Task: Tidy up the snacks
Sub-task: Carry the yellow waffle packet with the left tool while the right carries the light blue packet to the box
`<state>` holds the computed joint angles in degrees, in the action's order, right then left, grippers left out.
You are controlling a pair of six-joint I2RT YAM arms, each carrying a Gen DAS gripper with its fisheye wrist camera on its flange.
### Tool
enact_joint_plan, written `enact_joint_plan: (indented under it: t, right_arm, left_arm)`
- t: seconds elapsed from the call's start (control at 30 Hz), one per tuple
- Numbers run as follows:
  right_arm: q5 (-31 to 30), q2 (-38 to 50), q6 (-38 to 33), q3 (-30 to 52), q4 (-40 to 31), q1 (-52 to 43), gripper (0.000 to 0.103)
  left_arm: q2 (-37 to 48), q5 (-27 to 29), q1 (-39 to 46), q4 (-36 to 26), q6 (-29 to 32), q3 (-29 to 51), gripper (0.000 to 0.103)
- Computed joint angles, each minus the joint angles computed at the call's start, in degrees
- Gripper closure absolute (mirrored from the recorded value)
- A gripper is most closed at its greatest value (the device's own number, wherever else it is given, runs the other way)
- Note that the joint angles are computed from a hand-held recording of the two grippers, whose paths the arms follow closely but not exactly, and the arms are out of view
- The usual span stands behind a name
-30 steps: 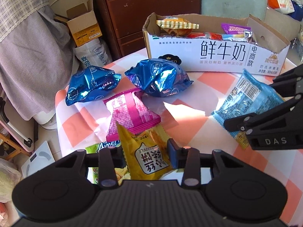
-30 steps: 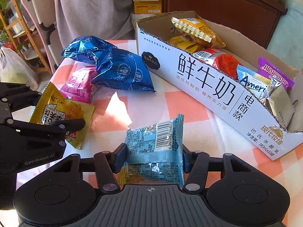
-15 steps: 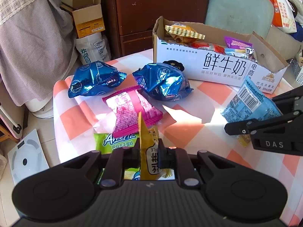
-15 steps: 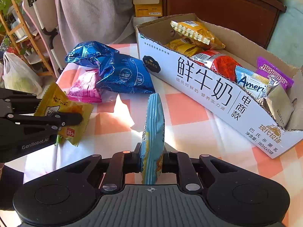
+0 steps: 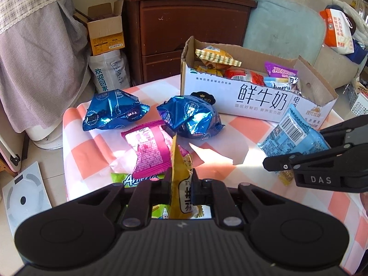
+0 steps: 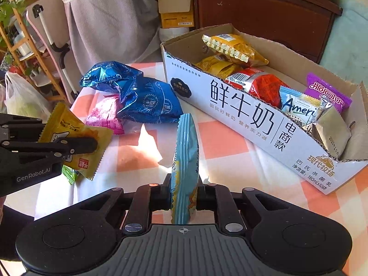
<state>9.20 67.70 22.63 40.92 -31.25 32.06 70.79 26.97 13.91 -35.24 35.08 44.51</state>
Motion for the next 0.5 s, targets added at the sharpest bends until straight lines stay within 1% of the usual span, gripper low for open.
enact_joint_plan:
  t: [0.33,0.5]
  right_arm:
    - [-0.06,-3.65,-0.62,0.39,-1.5,-1.38,0.089]
    - [-0.27,-6.3,-1.37,1.04,-2.36,-3.44,0.089]
  left_arm:
    - [-3.82,-3.32,-4.35,1.8,-3.83,-0.29,0.092]
    - [-4.14,-3.01,-5.54,1.24,-6.89,2.15,0.092]
